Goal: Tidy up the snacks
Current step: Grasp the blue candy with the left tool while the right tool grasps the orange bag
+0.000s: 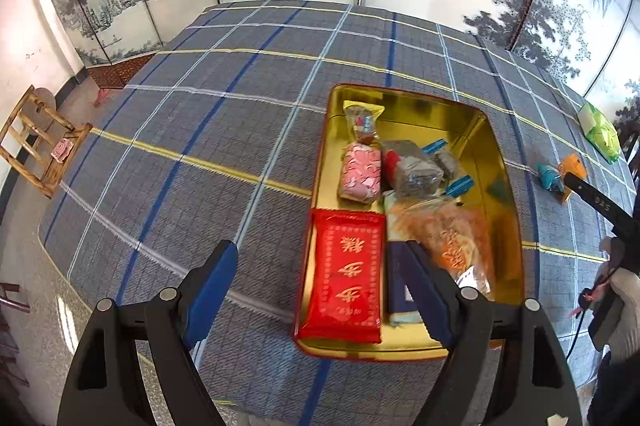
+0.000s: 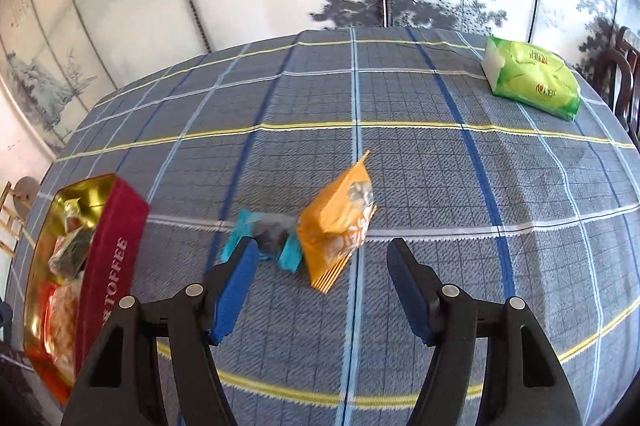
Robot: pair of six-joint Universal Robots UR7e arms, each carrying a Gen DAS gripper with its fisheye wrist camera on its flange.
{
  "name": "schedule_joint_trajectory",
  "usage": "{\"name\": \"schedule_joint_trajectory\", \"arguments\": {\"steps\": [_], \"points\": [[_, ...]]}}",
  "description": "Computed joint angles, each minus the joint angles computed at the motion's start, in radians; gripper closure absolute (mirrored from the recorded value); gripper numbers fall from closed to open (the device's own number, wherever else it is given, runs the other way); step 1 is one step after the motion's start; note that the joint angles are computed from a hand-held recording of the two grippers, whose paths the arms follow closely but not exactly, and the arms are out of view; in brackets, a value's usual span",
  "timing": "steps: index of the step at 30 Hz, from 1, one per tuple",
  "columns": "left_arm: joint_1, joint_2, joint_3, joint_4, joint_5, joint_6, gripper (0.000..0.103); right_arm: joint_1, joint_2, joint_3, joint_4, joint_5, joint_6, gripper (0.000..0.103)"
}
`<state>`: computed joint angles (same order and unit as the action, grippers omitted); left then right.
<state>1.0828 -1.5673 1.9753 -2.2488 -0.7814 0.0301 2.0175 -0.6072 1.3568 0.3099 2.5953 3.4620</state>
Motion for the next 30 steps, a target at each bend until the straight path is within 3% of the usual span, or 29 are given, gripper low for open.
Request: {"name": "schedule_joint_trajectory", "arguments": {"steps": [10,15,22,30], "points": [[-0.055,0.077,-0.023,0.005,-0.015,0.002,0.023,-0.062,-0.02,0.011,-0.079,-0.016,-0.092,0.039],[-0.088,0.118,-0.022,-0.001,-0.028,-0.001,0.023,-0.072,-0.028,0.026,-0.11,-0.017,-0.153,0.054],[-0.145,0.182,0.0,-0.066,-0.078,0.033,0.023,-0.069,-0.077,0.104,-0.152,-0.044,-0.203,0.056],[-0.178,0.31,-0.018,-0.15,-0.187,0.127,0.023,-0.08,-0.186,0.257,-0.234,0.085,-0.271,0.056]]}}
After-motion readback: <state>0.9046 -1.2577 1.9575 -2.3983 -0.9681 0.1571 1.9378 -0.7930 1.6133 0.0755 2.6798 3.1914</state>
